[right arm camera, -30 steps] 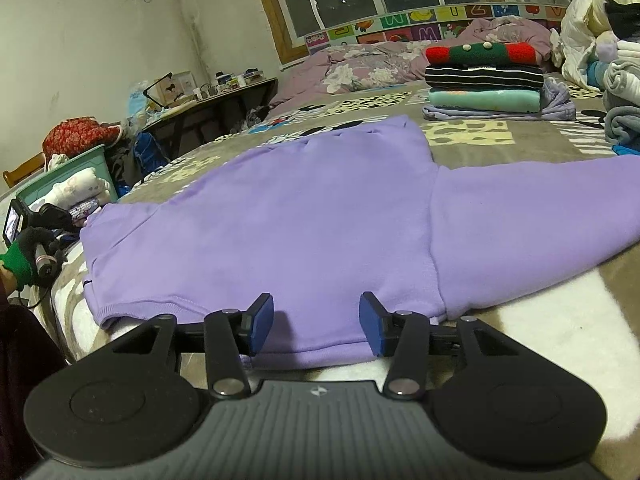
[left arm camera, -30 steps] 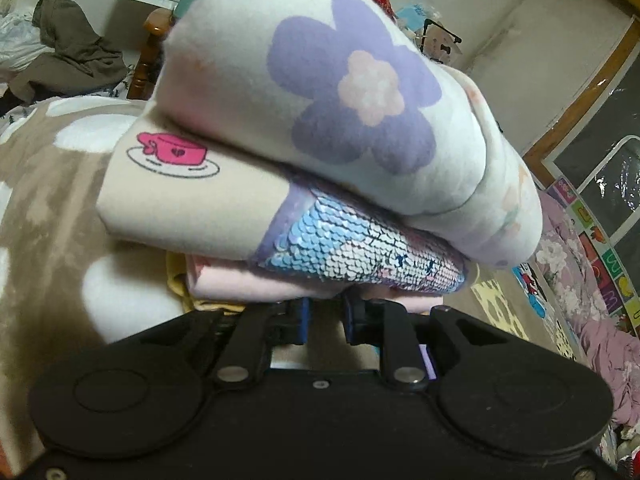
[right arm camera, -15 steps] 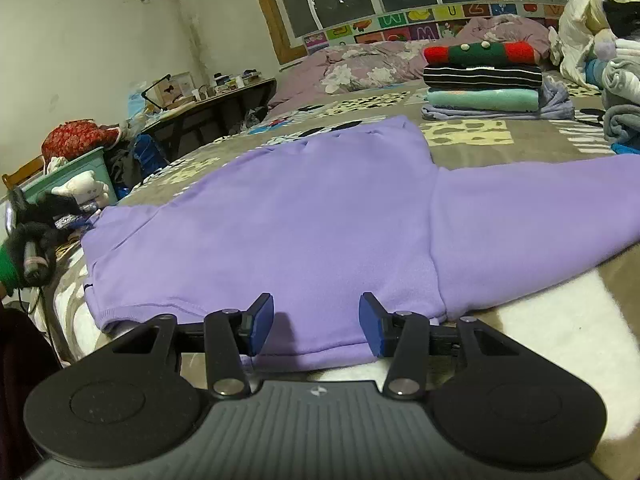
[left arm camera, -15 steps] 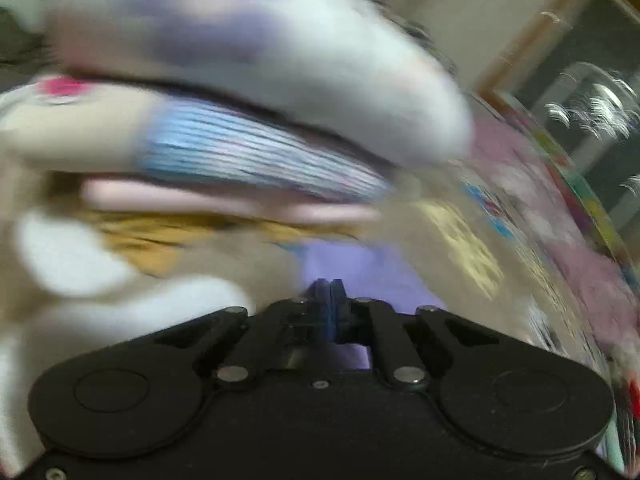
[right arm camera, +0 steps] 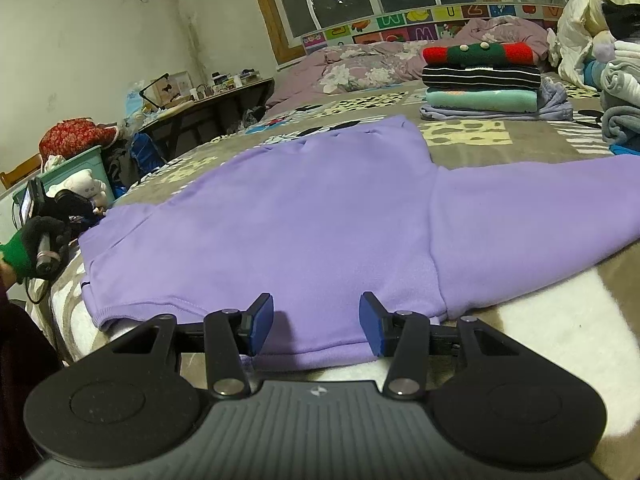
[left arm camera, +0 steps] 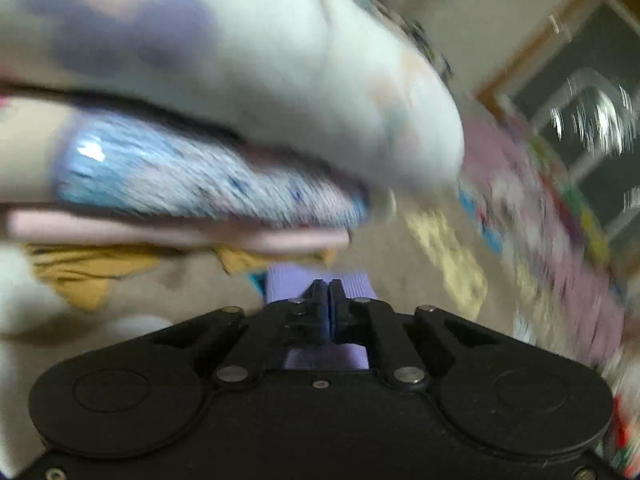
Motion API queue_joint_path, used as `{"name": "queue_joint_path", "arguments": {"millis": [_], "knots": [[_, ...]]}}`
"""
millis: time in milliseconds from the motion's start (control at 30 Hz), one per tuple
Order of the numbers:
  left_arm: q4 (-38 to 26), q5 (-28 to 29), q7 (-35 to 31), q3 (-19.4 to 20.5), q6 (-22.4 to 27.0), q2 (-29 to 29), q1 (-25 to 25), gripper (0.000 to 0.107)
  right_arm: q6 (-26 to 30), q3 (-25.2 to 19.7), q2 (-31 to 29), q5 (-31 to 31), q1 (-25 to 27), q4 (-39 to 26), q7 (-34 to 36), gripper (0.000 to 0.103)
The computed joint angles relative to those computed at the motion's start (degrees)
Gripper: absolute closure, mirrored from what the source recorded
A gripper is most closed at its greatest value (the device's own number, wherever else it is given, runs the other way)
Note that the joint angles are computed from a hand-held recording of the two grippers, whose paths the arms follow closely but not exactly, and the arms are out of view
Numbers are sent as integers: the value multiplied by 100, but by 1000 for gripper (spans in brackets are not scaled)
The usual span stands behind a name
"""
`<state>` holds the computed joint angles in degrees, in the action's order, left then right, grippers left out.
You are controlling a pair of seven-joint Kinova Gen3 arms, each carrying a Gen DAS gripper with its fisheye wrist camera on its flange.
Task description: Fold clothes
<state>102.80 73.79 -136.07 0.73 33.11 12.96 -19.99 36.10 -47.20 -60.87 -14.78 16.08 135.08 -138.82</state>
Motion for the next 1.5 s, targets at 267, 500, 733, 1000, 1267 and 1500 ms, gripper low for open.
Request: {"name": "queue_joint_path", "arguments": {"millis": [267,500,733,1000,1267,1500], "knots": [[-229,451,-471,35,1241,432,-256,79,-78,-14,-10,-20,1,55,31,54],[136,1194,-656,-435,1269,181,-15,84,-93,5,-12,-21,-18,68,43,54],[514,1363,-887,-211,2660,168,-453,67,-112,52,-30,-49,-41,86,16,54],[893,823,-819,169,3469,-155,-86,62,-19,182,-249,-68,-127,0,-52,54],[847,1331,-789,-315,2481,-11,397,61,294,401,-434,-118,-296,-40,-93,54],[1192,1700,-1227,-394,3118,-560,156,46,766,1026,-1409,-202,-151,11,-458,54]]}}
